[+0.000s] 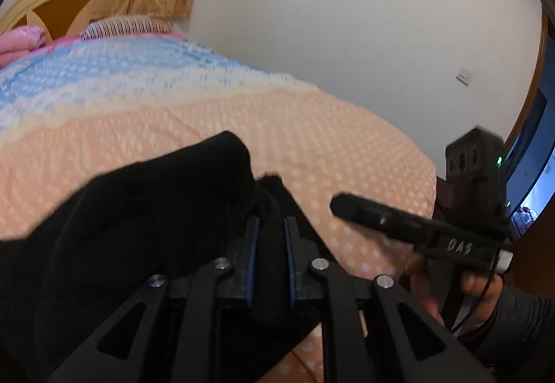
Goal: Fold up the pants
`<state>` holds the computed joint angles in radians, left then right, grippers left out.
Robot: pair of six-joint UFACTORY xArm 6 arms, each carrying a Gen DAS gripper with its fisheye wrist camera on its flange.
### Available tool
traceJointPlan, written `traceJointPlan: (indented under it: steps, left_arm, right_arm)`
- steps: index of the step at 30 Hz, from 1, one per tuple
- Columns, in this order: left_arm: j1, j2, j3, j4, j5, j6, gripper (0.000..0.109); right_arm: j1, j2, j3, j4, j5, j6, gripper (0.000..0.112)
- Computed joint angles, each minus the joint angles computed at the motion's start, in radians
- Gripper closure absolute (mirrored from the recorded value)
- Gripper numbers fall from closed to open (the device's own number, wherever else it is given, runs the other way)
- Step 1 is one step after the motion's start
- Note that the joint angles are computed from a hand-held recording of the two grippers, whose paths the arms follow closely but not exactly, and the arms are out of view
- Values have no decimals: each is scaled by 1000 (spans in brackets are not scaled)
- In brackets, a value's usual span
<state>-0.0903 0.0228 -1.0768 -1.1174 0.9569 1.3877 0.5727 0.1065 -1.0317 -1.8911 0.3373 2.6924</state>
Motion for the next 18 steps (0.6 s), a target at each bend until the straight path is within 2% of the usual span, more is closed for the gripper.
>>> traceJointPlan:
  steps: [1, 3, 5, 6, 9, 13, 15, 18]
  left_arm:
    - [9, -13, 11, 1, 32, 1, 93]
    - [17, -69, 57, -16, 51, 40, 81]
    - [38, -148, 115, -33, 55, 96, 49]
    - [55, -189, 144, -53, 66, 125, 45]
    - [119, -259, 187, -79, 104, 176, 42]
    - [199, -300, 232, -149, 5, 234, 30]
    - [240, -273, 225, -181, -54, 239, 27]
    - [258, -209, 200, -217, -161, 229, 21]
  right_arm:
    - [1, 4, -5, 1, 2, -4, 42]
    - [3, 4, -1, 5, 7, -13, 42]
    - [5, 1, 5, 0, 12, -1, 42]
    - [8, -4, 9, 0, 19, 4, 42]
    - [22, -22, 18, -34, 40, 38, 42]
    - [33, -6, -35, -89, -21, 45, 42]
    - [50, 34, -86, -4, -51, -93, 42]
    - [78, 107, -158, 150, -72, -304, 42]
